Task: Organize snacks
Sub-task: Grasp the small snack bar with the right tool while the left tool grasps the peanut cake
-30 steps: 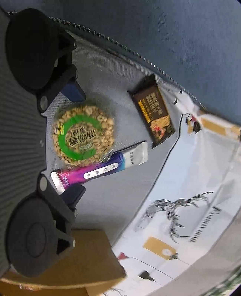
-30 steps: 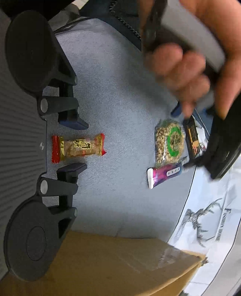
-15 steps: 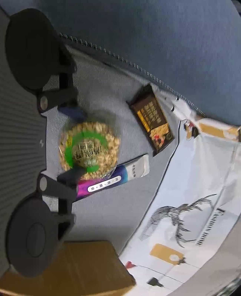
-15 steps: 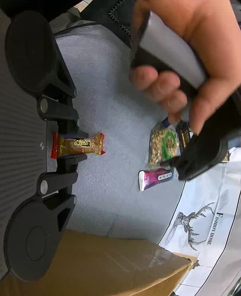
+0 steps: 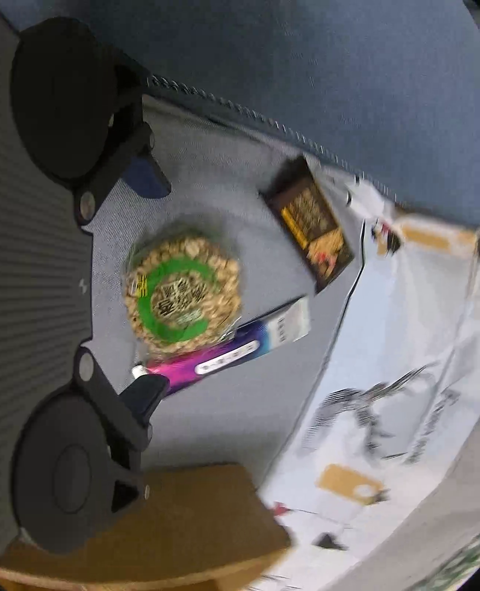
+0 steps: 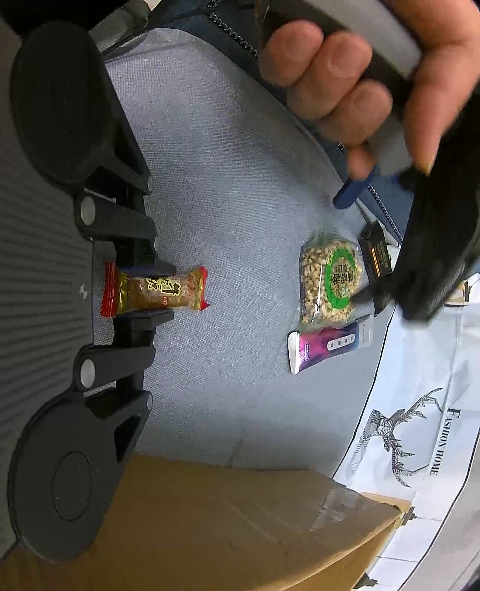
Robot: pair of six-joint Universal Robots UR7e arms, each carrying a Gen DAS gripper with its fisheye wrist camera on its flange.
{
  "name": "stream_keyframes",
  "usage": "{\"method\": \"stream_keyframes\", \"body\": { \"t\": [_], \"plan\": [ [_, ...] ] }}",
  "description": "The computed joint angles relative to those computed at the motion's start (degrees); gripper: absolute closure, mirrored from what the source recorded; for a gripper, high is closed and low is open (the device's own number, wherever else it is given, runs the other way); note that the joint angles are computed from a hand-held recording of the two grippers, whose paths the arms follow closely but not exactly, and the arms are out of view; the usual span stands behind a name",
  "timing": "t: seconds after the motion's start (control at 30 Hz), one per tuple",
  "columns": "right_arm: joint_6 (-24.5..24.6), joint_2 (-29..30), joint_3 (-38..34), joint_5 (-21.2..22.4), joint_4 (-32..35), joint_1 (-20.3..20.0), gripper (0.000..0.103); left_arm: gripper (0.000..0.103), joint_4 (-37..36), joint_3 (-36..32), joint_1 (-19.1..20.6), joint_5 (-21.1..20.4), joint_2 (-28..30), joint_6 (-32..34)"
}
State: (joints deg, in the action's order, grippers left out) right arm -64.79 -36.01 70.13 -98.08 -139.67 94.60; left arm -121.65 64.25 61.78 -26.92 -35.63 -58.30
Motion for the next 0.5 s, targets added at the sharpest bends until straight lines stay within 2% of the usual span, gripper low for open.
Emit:
{"method": "stream_keyframes", "body": {
  "t": [0.07,0.2,0.3,0.37,0.5],
  "plan": [
    [-0.07,0.14,-0.21,0.01,0.15,0.0,0.083,0.001,7.59,-4.04,0.11,1.63,2.24,-1.25],
    [-0.69,0.43,-0.79,0.02,0.45,0.06,0.083,0.003,12.76,-7.57,0.53,1.81,4.35,-2.6],
    [-1.11,0.13,-0.42,0.11,0.35,0.04,0.083,0.013,8.14,-6.75,0.87,-0.15,4.25,-0.11],
    [-1.36,0.07,-0.39,0.23,0.39,0.02,0.084,0.025,8.93,-6.73,0.73,0.55,4.23,-0.69],
    [-1.46,-0.36,0.35,0.91,-0.36,-0.08,0.085,0.029,4.62,-4.35,0.49,-0.17,2.82,0.08]
  ]
}}
